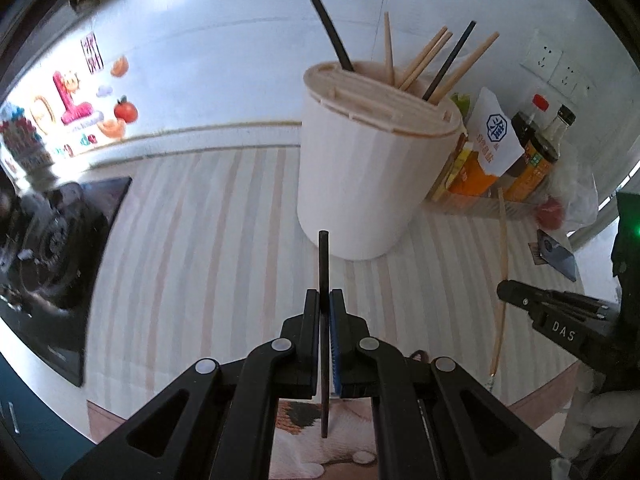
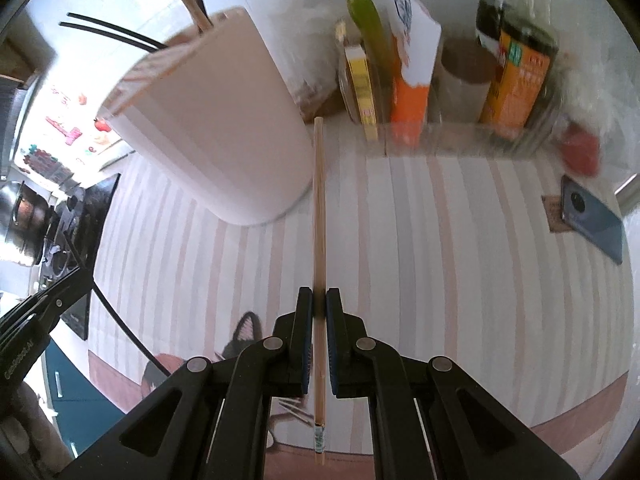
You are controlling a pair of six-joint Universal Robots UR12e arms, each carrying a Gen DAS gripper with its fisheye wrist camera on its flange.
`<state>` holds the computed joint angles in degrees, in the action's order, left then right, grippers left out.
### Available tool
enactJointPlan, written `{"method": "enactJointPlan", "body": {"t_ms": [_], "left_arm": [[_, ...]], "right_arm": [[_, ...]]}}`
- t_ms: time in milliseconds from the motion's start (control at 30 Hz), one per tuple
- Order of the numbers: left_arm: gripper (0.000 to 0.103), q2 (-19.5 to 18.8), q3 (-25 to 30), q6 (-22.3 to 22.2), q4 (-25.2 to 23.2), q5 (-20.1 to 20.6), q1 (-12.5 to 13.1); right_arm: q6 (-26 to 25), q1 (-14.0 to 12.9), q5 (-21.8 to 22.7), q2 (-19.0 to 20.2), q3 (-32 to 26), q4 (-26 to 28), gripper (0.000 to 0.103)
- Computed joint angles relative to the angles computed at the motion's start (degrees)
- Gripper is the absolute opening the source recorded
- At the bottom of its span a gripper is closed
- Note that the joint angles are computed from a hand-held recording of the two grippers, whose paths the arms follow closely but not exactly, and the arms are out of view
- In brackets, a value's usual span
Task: Organize utensils
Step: 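Lift both chopsticks and lower them into the cream holder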
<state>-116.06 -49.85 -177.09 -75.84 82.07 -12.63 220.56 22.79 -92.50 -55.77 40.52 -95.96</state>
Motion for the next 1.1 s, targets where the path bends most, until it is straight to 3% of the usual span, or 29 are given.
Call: {"method": "enactJointPlan", "body": {"t_ms": [767, 1100], "left_arm": [[0.002, 0.17, 2.27, -1.9, 9.08, 0.1, 0.4], [0.002, -0.98, 7.62, -2.71, 12.95, -1.95, 1.28]], "right_arm": [[-2.41, 0.65, -6.83, 3.19, -8.6, -2.83, 0.007], [-2.89, 0.16, -9.56, 8.53, -21.25, -4.29, 0.007]]}}
